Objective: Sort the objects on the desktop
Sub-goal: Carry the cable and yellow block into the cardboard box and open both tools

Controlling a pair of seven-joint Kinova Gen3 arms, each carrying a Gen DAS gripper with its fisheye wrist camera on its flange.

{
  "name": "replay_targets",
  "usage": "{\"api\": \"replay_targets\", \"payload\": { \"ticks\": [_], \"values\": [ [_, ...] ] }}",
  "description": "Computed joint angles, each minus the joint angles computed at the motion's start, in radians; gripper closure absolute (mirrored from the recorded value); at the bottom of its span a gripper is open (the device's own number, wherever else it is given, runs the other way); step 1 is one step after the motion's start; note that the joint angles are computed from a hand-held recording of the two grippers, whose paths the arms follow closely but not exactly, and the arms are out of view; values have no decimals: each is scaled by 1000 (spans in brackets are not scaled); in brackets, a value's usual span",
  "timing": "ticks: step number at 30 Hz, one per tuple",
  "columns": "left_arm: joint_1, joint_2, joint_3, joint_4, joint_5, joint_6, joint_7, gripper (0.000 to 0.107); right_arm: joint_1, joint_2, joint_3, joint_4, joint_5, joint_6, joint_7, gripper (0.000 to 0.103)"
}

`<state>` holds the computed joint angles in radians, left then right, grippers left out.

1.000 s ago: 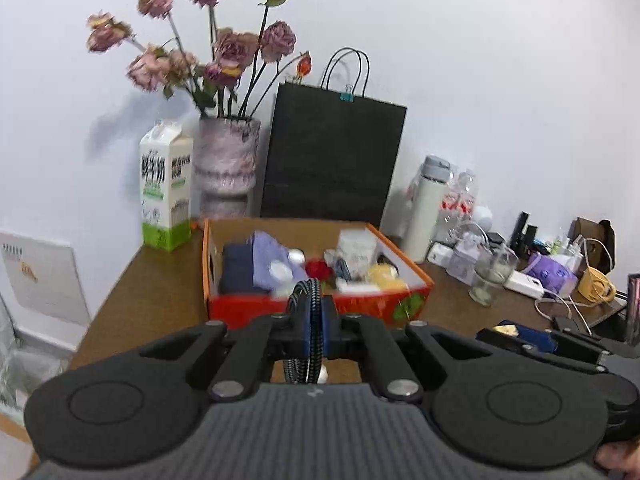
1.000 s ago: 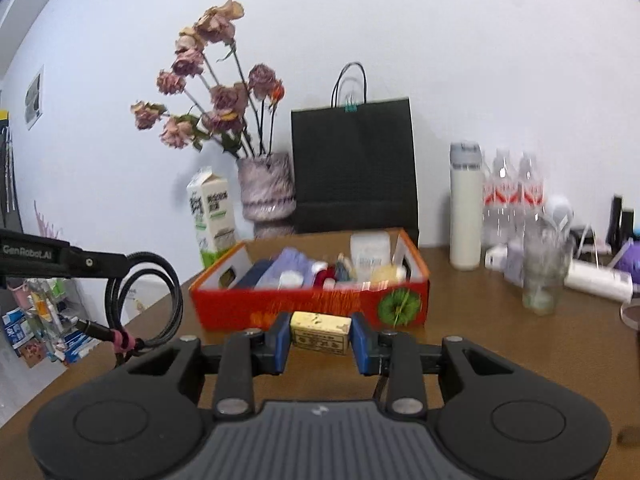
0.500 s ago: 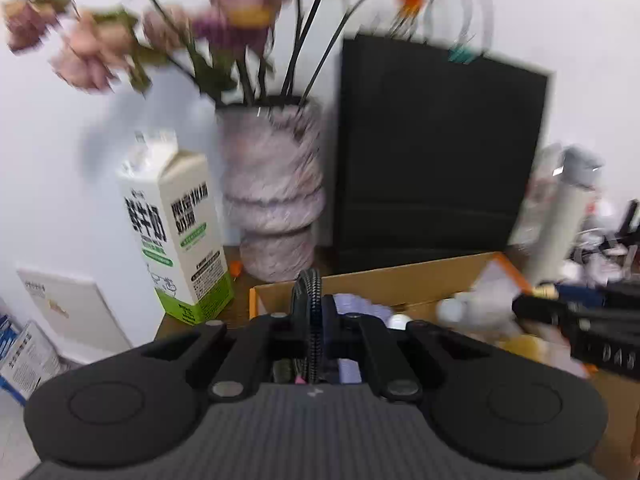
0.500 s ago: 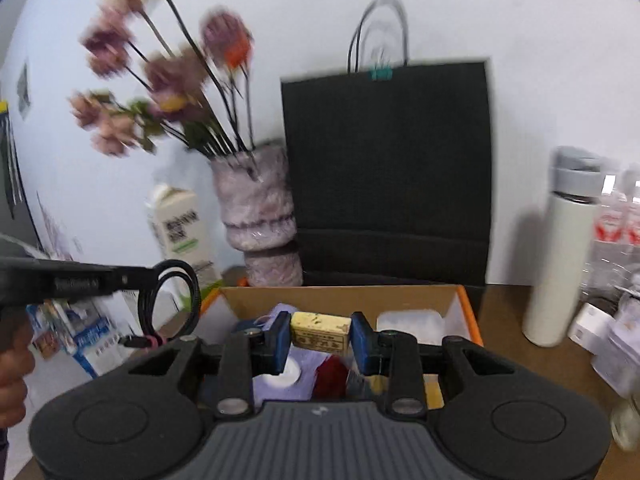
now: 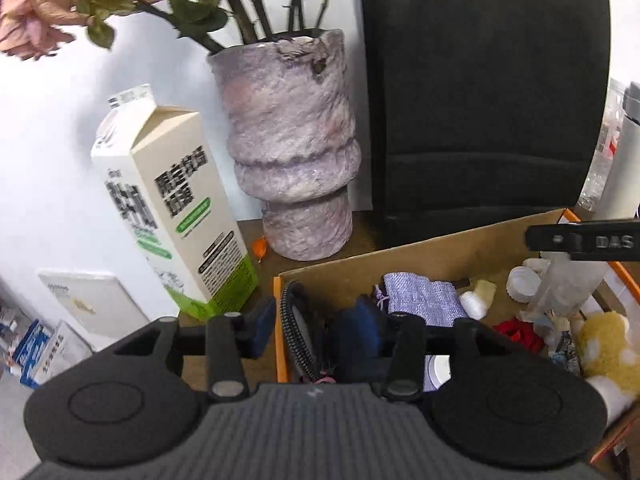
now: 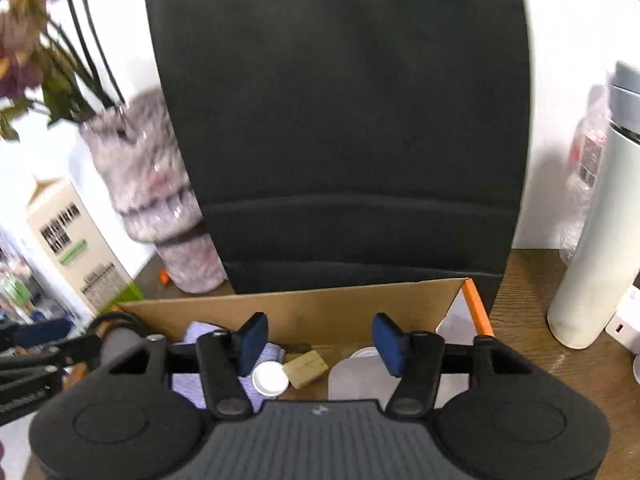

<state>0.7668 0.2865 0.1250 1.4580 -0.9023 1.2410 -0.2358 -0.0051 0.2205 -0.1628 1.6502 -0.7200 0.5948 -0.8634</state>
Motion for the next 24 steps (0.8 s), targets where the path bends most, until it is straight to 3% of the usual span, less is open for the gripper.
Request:
{"api": "replay_targets", "payload": {
  "ticks": [4,6,10,14,16,21,24],
  "values": [
    [20,-22,18,-22,25,45,5,44,-19,-57,66,28,-2,34,16,39],
    [41,-33,33,-26,32,79,12,39,13,-96,47,46,38,67,33,37],
    [81,-49,66,-28,66,142,50,23,-10,-180,87,124,122,59,58,37],
    [109,-51,92,-25,105,175,89,21,-18,-214,142,148,178,149,3,37],
    [121,-40,99,-24,119,184,100,6,-22,-224,153,157,218,182,-29,30],
    [116,-22,99,-21,210,164,84,4,-46,-270,171,230,252,145,-40,29],
    [100,-20,92,-15,262,144,80,4,-63,-287,147,226,328,149,-134,28]
  ]
}}
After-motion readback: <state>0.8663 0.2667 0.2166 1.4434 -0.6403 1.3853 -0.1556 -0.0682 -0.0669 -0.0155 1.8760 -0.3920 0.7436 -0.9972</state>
